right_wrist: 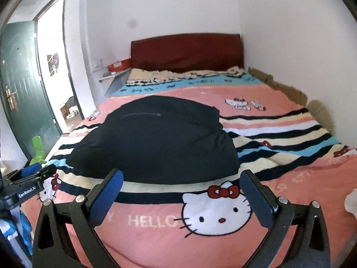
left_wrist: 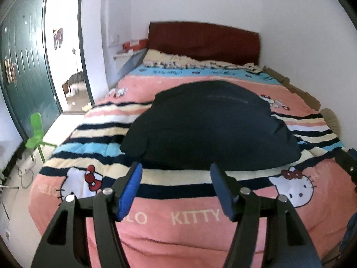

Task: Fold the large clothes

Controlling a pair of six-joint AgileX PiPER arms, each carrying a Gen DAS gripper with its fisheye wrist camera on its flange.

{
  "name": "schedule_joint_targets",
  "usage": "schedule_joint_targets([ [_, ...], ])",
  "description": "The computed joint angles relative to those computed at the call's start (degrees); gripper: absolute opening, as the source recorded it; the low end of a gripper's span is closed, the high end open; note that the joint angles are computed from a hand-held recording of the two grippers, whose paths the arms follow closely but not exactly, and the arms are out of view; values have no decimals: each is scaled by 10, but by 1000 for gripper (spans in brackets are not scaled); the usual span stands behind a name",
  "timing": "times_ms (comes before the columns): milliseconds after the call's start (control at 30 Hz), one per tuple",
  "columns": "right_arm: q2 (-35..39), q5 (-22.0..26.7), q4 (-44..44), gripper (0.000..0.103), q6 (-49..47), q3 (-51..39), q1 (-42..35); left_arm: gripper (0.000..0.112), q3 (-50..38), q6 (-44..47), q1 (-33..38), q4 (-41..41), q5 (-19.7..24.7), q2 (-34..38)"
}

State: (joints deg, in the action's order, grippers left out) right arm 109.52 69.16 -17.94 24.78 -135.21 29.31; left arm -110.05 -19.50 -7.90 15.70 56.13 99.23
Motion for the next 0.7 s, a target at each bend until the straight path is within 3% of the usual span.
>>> schedule_joint_targets([
  [233,-35,-9,-58,102,20,50,43,62,45,-52,-37,83,-13,-40],
  [700,-58,-32,-103,102,29,80,66,62,105,-72,-52,122,-59,-85],
])
